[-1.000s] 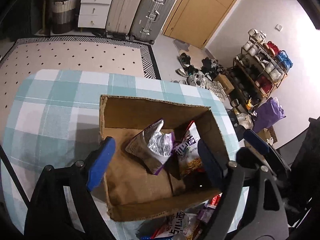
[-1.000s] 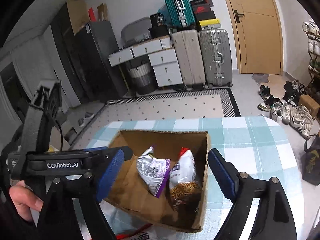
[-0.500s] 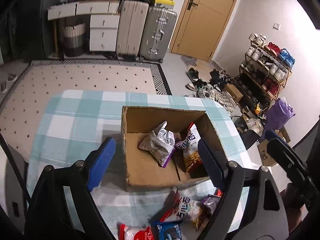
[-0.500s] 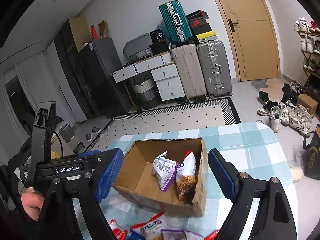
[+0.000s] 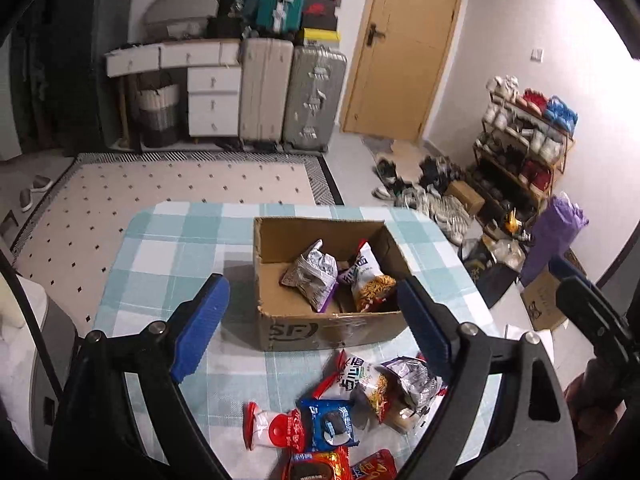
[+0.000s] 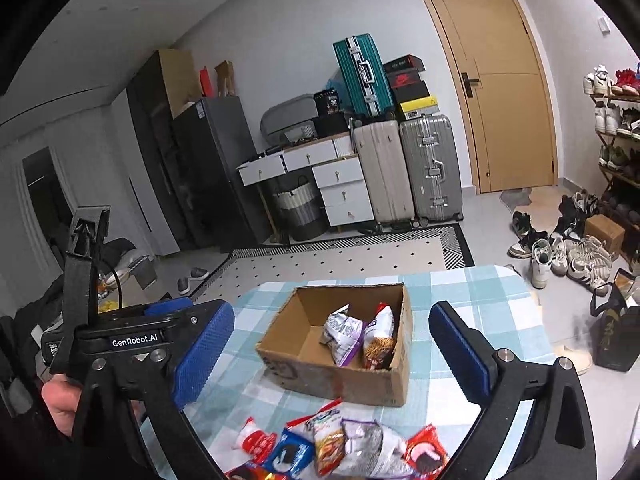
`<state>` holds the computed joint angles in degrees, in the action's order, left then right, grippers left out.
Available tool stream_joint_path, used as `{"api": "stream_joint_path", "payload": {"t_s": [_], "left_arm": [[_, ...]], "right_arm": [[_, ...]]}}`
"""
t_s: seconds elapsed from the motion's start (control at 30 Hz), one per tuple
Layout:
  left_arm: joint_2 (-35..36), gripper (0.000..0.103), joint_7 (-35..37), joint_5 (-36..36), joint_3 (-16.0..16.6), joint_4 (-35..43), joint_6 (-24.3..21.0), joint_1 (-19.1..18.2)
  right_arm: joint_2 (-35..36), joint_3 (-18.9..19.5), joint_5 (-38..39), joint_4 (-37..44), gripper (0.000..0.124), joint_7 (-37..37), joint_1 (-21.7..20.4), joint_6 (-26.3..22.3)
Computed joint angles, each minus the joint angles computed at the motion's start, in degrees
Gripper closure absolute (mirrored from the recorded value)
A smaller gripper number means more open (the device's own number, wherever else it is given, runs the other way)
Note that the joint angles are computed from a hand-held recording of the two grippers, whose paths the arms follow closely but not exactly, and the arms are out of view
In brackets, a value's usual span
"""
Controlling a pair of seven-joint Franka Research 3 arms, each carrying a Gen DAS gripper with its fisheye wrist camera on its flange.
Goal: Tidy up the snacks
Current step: 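Move both tools back toward the remaining snack pile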
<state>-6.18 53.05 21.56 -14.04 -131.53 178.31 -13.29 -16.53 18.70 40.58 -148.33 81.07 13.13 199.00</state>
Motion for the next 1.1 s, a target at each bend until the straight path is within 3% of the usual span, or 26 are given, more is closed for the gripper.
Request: {"api": "stream_joint_path", "payload": {"t_s": [0.13,0.2,0.27,0.43,0.63,0.7,0.73,0.9,1.1], "left_arm": [[-6.27,0.018,-4.50,2.52,-2.21,-5.91,3.42,2.72],[-9.40,0.017,-4.10,1.24,-0.86,-9.10,4.51,0.87],[-13.53,0.011,-5.56,1.53,-3.28,-12.53,4.80,2.81],[-21.04,0.003,-6.77,0.67,-4.34,-19.74,6.93,2.89],[-26.04,0.001,-6.58,-1.37,-1.11,-24.57,6.48,-1.69],[-26.91,0.001,-6.87,-1.42,-3.01,-25.78,7.05,0.32],[-28.20,0.001,-7.84,-1.67,-4.80,-27.38,7.44,2.05],[-29.90,0.001,-9.31,-2.51,-4.52,-33.00,7.88,0.96],[-27.76,0.001,-10.52,-3.24,-6.56,-37.35,11.38,3.33]], "right_arm": [[-4.51,5.73,4.66,-3.03,0.022,-0.13,-2.04,1.17],[-6.17,6.37,5.78,-4.54,0.021,0.97,-0.89,2.04],[-7.87,7.51,7.15,-6.03,0.021,1.67,-0.11,2.30],[-11.54,13.21,11.13,-8.60,0.021,2.51,-2.07,1.24],[-13.20,17.90,14.06,-11.46,0.021,6.69,-2.12,1.91],[-13.52,19.75,15.62,-12.09,0.021,7.47,-2.34,1.89],[-12.81,19.26,15.33,-12.38,0.021,8.28,-1.36,2.60],[-10.42,17.79,17.49,-14.12,0.021,9.30,3.66,5.38],[-5.81,15.16,19.13,-15.52,0.021,9.74,10.49,9.57]]}}
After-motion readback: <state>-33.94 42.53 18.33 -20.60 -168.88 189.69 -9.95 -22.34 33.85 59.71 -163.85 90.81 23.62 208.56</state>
